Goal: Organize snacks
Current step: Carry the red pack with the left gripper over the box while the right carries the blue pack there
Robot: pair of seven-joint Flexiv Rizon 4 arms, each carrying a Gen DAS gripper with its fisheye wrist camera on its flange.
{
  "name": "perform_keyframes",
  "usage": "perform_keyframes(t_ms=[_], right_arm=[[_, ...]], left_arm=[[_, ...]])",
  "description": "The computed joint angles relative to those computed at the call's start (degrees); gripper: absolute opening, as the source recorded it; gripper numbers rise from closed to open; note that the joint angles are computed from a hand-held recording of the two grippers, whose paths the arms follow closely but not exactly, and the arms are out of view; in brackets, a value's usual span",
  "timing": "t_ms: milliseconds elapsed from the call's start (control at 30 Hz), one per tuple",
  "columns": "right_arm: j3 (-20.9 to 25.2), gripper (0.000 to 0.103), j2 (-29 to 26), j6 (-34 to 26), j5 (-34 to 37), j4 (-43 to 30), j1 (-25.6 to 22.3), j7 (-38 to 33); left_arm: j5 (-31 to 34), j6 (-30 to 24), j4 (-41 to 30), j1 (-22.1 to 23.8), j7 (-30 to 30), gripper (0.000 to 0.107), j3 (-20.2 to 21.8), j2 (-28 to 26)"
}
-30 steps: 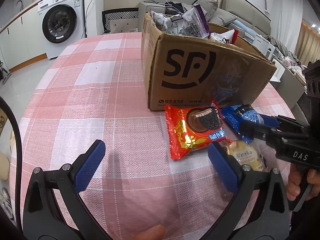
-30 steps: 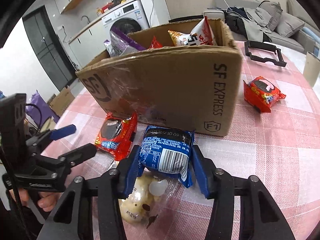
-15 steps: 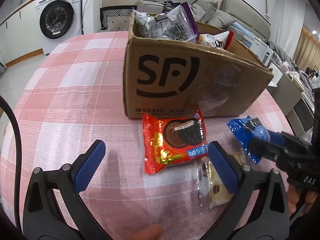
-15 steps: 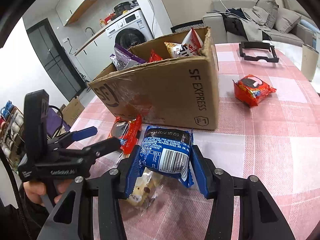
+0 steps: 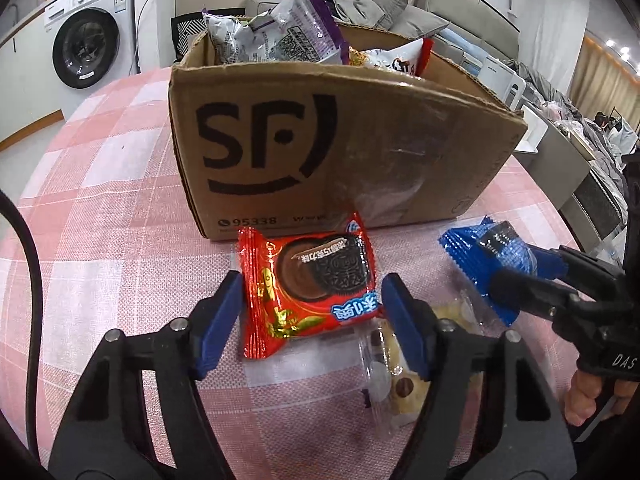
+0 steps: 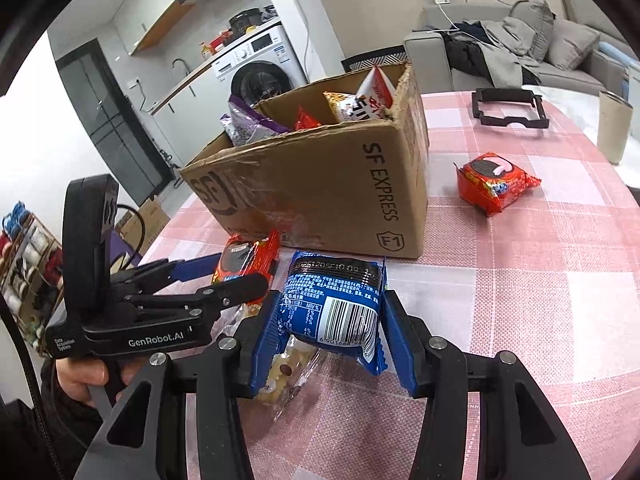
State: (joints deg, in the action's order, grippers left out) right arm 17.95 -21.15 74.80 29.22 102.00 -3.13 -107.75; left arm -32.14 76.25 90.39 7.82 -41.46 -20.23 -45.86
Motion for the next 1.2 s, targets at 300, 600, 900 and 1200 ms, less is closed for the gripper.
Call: perform_keyframes(t_ms=[300,600,900,1200], right_arm=[[0.13,0.05,0.19,0.83,0.11,0.39,-0.03,0.04],[0.34,0.05,0.54,1.44,0.46,0.44,-0.18,-0.24],[2.04,0.05,2.16,1.68,4.05,0.32,-1.8,-3.26],[0.01,0.05,5.8,3.04,6.06,1.59,-0.39,-4.94]], left_arm=[[-2.26,0.11,1.44,2.77,3.49,0.049,-3.93,-0.14],[-5.41,4.37,6.96,7.57,10.2,0.049,-10.61,2.31],[-7.1,8.86,12.11,13.85,14.04,0.049,-18.74,4.85],[-2.95,13.51,18.41,25.05,13.92,0.049,-31.3,6.51]])
